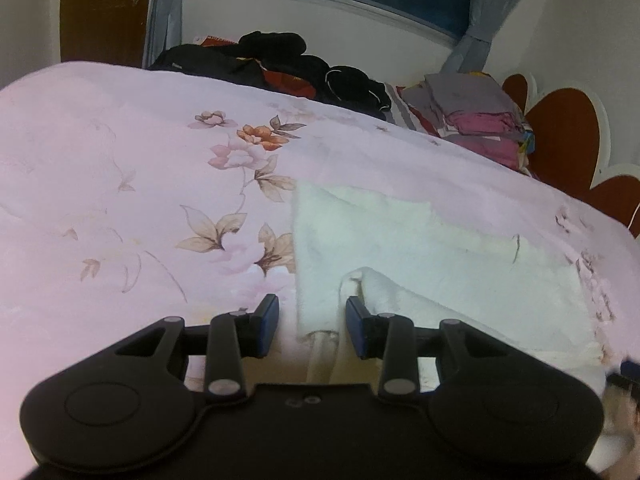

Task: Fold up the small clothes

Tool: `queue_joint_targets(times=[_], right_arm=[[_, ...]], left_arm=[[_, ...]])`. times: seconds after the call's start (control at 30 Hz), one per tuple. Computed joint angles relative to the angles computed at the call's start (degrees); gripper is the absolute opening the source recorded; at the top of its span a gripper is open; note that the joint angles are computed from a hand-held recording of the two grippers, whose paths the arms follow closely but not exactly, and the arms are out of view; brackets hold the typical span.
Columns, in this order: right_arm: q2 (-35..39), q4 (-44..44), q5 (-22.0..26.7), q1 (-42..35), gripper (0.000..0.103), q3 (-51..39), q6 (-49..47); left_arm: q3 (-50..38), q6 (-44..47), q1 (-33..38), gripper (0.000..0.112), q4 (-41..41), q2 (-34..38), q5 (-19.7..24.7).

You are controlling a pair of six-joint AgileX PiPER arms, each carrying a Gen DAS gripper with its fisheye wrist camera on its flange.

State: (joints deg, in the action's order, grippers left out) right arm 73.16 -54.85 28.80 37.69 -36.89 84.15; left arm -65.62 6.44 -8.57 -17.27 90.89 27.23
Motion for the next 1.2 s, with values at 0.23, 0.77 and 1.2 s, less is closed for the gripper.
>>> queue_joint_targets(times=[0.23,0.77,1.2], right_arm=[[-0.4,5.9,-2.6,-8.0,0.057,-1.7,-5.4],[-1.4,-1.1,7.6,8.8,0.057,4.2,-1.8],[5.3,2.0,-10.4,-9.8,0.057,-1.7,-5.6]], left_arm=[[0.6,3.9,0.6,0.037,1.8,-1.3,0.6],[4.1,3.1,-2.8,0.037,4.5,-0.4,-1.6],[-1.2,4.9,-3.3,0.037,-0.5,3.3,-2.4]])
